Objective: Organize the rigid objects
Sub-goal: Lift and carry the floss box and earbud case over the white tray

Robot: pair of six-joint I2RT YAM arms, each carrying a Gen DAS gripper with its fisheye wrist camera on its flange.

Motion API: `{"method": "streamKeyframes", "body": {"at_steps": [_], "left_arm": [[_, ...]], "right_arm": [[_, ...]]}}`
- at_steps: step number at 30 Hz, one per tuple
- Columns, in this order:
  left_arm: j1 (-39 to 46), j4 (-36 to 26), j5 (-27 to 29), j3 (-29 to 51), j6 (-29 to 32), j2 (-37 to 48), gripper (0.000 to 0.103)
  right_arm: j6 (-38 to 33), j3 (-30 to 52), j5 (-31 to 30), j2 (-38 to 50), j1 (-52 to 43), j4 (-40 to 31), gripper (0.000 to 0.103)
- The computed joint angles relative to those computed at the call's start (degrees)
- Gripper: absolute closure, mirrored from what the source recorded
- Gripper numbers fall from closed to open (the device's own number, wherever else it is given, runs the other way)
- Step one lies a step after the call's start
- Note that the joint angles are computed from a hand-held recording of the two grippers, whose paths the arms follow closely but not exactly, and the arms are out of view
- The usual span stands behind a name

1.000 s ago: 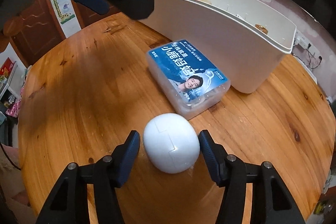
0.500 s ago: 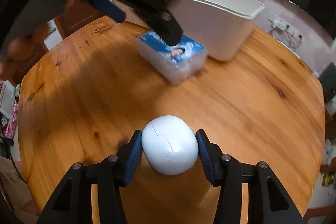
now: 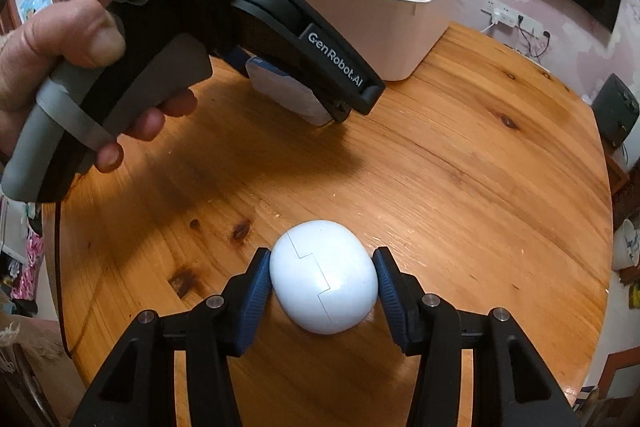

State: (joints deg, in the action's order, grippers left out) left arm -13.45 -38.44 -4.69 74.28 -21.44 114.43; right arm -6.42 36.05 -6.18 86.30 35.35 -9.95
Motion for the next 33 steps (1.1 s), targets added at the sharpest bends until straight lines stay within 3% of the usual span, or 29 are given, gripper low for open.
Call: {"method": "streamKeyframes", "body": {"at_steps": [4, 7, 12, 21, 25, 33], "left_arm": [[0.1, 1.6, 0.0, -1.4, 0.1, -1.1, 0.009], [0.9, 2.4, 2.1, -2.9, 0.4, -2.6, 0.009], [1.1, 2.6, 0.9, -6.7, 1.6, -7.9, 0.009], [4.5, -9.8, 1.1, -4.8, 6.2, -20.4, 0.009], [7.7, -16.7, 1.0, 2.1, 10.7, -23.2, 0.009], [16.0, -29.4, 1.4, 27.5, 19.6, -18.2, 0.009]], "right_arm": [[0.1, -0.3, 0.5, -0.5, -0.3, -0.6, 0.051], [0.1, -0.1, 0.5, -0.6, -1.3, -0.8, 0.051], [0.2, -0.8, 1.7, -3.0, -0.6, -1.4, 0.051], [2.5, 0.7, 3.2, -9.5, 1.9, -5.6, 0.051], [4.0, 5.1, 3.5, -11.9, 2.4, -9.3, 0.051], [4.2, 23.9, 4.4, -8.3, 2.0, -15.3, 0.051]]}}
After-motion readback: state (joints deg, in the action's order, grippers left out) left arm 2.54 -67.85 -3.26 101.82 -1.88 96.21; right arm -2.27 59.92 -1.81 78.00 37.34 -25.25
